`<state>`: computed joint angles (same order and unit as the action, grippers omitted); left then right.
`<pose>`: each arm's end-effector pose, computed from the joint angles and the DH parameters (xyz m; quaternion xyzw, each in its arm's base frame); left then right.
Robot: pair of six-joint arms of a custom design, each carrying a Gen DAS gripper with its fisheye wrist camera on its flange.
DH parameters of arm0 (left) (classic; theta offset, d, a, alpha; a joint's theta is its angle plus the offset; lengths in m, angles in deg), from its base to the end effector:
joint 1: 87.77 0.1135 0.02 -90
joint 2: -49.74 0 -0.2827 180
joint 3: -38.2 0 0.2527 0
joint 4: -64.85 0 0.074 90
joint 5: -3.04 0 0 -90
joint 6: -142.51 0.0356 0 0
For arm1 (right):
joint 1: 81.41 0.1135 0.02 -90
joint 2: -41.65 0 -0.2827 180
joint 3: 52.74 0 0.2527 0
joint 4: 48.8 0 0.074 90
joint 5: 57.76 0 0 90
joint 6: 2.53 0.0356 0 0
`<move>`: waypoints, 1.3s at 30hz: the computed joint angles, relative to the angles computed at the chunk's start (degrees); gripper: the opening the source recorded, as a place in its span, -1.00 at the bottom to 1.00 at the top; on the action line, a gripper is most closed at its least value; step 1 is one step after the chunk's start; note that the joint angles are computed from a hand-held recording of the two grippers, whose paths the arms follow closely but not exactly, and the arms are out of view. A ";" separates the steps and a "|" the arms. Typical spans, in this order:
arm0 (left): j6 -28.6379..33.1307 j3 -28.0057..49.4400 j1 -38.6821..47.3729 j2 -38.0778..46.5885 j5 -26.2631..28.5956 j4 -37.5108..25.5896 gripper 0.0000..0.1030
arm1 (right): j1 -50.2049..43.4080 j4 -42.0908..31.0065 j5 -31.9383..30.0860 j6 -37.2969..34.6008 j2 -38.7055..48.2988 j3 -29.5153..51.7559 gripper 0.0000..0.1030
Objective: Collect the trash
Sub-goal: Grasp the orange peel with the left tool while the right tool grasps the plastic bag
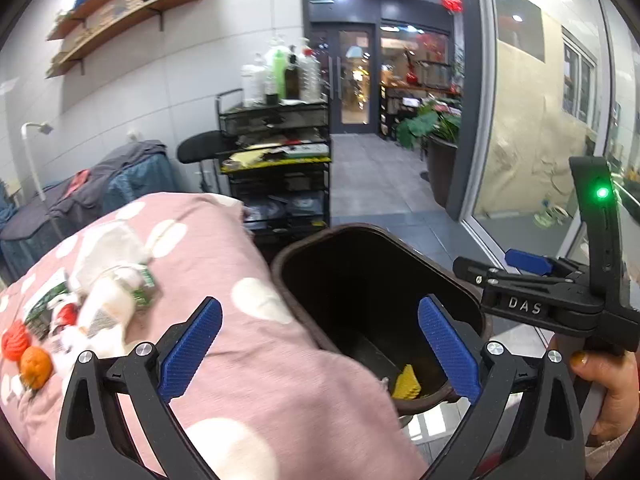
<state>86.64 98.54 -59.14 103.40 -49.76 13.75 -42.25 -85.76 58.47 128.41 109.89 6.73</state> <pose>0.1653 0.0657 0.2990 0.1653 0.8668 -0.0599 0.4665 0.1952 0.1387 0.2617 0.0995 0.9007 0.0752 0.4161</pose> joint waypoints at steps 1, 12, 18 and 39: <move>0.69 0.21 2.09 -0.05 1.03 -0.48 0.88 | 0.95 0.45 0.05 -0.16 0.65 0.47 0.68; 15.32 4.12 27.41 6.85 13.95 -7.46 0.88 | 12.12 3.71 -0.38 -3.25 12.18 10.85 0.68; 22.08 9.80 38.91 17.58 15.83 -10.40 0.88 | 16.02 3.97 -3.61 -6.57 19.81 18.90 0.68; 8.30 37.52 41.06 48.91 5.10 -4.58 0.76 | 21.06 -7.26 -14.96 -14.30 45.70 55.13 0.68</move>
<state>94.94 136.07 -18.08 152.32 -44.66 9.17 -21.19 -93.02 43.52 114.11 155.59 61.86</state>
